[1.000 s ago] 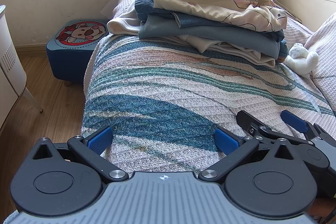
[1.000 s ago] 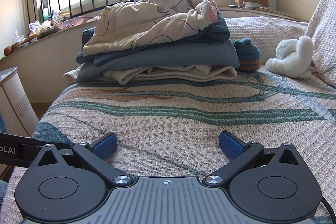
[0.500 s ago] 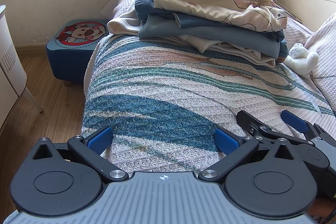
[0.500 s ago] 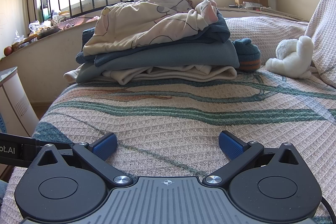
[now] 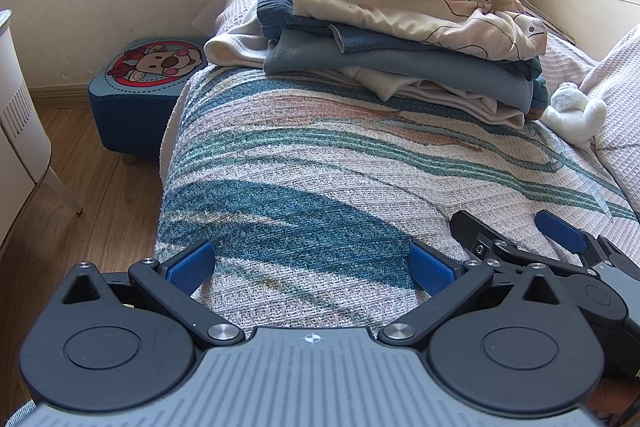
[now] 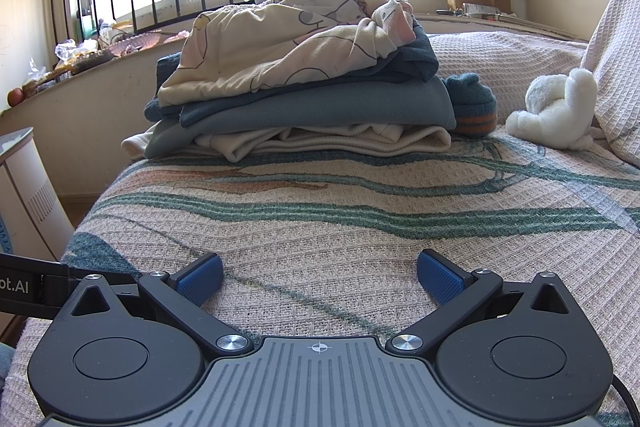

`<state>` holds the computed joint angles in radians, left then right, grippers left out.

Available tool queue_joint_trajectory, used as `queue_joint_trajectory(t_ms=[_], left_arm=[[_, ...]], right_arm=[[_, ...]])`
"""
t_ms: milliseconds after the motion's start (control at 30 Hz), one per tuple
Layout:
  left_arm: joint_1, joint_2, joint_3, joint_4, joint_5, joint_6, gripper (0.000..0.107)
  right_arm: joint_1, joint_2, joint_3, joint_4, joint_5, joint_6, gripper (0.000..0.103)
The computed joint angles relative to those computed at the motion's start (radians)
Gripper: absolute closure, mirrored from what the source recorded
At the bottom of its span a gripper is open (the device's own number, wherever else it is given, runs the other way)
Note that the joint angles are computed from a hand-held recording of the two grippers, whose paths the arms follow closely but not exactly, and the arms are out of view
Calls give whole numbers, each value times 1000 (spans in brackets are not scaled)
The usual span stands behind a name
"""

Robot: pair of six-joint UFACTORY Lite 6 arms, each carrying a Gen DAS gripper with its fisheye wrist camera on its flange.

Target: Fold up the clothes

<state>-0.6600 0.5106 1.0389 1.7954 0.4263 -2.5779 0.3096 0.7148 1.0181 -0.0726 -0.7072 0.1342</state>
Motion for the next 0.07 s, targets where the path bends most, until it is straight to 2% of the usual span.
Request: queue_joint_trajectory(t_ms=[67], left_arm=[[0, 0, 0, 0, 0, 0, 4]], right_arm=[[0, 0, 0, 0, 0, 0, 0]])
